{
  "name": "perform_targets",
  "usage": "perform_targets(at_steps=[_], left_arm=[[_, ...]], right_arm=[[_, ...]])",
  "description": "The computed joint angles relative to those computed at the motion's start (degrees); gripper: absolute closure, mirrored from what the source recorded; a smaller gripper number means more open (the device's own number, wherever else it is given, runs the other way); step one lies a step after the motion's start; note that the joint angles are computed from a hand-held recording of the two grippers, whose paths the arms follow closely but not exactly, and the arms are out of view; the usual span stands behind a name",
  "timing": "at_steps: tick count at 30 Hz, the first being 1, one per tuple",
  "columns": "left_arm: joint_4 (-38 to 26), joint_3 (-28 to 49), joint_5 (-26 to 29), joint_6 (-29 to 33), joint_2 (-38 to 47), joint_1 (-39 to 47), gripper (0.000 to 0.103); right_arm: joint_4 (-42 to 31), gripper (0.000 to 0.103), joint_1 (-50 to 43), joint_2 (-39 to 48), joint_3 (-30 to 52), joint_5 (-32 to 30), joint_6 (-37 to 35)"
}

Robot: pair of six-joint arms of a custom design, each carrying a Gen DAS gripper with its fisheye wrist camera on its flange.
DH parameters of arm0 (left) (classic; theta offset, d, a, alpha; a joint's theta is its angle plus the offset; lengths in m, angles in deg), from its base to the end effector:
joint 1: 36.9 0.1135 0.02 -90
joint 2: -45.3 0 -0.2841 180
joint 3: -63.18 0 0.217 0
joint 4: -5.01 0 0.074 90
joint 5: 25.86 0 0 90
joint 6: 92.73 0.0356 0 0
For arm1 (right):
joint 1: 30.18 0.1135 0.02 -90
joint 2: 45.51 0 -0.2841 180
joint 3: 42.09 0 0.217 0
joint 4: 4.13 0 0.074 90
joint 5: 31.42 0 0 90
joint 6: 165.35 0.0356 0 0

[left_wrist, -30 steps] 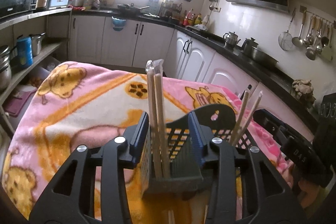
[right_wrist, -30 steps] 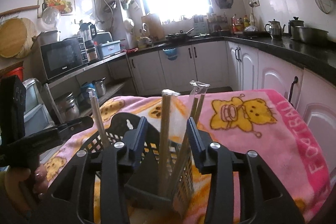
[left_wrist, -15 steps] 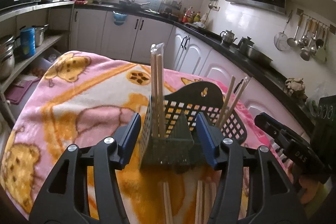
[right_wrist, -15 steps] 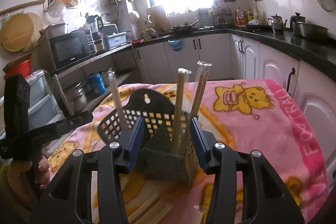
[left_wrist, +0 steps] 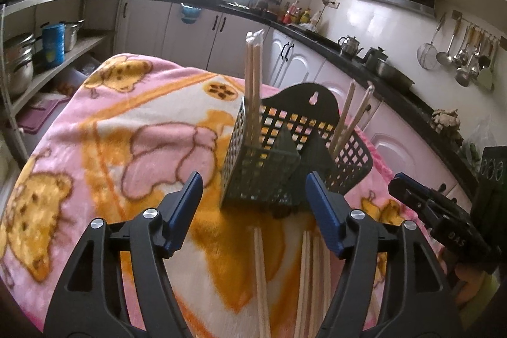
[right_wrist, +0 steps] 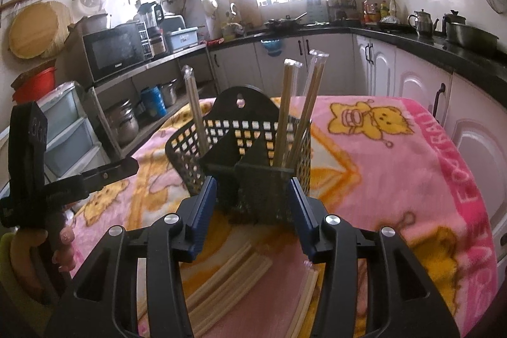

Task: Organize utensils

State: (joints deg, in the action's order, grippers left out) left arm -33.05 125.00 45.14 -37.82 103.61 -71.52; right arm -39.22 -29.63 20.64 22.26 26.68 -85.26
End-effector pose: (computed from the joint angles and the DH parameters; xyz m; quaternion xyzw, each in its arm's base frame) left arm 0.1514 -0.0905 0.3075 -0.0804 0.8727 -0.1423 0.4600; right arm 0.2052 0.0208 0.3040 -0.2007 0.8453 0.2099 0.4485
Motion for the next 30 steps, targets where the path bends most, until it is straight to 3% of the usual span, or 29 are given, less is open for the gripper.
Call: perform_targets(at_steps=[30], left_arm=[[-10.8,-9.1,-11.9,-16.4,-7.2,-16.7,0.031]], right_arm=[[-6.2,0.058,2.9,-5.8,-9.5,4.0,-4.1]])
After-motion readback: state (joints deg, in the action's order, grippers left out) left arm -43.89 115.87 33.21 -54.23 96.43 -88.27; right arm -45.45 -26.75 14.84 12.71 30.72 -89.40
